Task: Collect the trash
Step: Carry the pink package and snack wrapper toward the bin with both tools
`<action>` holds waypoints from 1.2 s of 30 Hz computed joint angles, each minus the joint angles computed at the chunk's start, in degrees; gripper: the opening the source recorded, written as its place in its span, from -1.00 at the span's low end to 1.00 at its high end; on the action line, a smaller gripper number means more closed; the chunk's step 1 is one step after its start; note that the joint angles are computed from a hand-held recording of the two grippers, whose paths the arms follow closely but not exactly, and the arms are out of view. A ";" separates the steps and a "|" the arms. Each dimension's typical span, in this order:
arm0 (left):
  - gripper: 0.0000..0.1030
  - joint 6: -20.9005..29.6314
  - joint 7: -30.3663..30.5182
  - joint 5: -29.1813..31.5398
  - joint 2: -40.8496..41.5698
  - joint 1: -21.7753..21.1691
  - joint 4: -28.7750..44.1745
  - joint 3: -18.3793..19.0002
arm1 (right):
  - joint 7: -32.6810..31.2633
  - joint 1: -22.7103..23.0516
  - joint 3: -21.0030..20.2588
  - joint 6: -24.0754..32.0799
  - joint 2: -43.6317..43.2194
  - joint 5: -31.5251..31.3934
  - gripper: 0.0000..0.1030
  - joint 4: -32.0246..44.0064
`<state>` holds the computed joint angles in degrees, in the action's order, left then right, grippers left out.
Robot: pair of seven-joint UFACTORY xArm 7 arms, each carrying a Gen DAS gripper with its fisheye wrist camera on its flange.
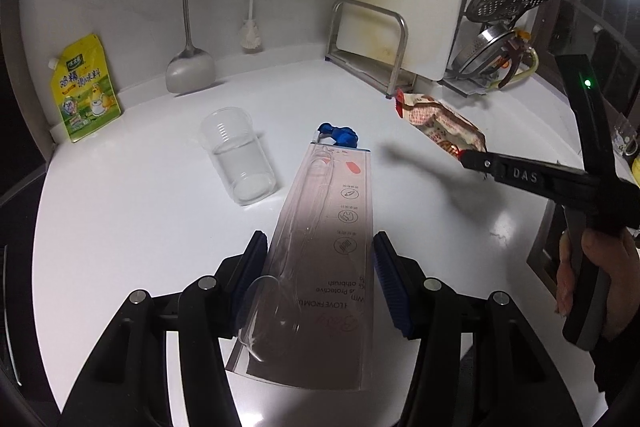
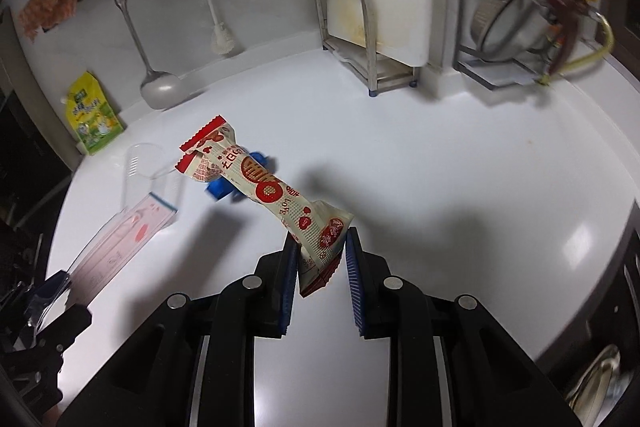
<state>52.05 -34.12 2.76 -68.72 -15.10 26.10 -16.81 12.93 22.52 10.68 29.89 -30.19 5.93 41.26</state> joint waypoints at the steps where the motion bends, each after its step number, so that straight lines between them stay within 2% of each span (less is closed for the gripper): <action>1: 0.03 1.03 -0.31 -0.05 -0.75 -0.17 0.27 -0.36 | 0.34 0.40 0.00 0.61 -1.67 0.45 -0.56 -0.90; 9: 0.03 12.47 -4.71 -2.37 -7.42 -2.48 3.61 -4.57 | 3.13 3.71 -0.21 8.93 -19.06 3.62 -0.56 -9.56; 14: 0.03 20.35 -8.49 -4.74 -10.46 -4.29 7.00 -9.11 | 4.36 5.99 0.19 17.39 -30.97 5.07 -0.56 -13.84; 18: 0.03 24.46 -11.43 -6.87 -11.03 -5.40 9.57 -12.59 | 4.85 7.58 0.92 24.28 -39.35 6.07 -0.56 -16.14; 27: 0.03 30.58 -17.46 -10.83 -9.48 -7.11 15.32 -19.59 | 3.48 9.14 1.88 40.09 -56.45 7.47 -0.56 -19.39; 36: 0.03 32.95 -22.42 -13.54 -6.33 -8.20 18.60 -24.25 | -0.14 6.72 1.19 53.99 -69.28 10.25 -0.56 -21.63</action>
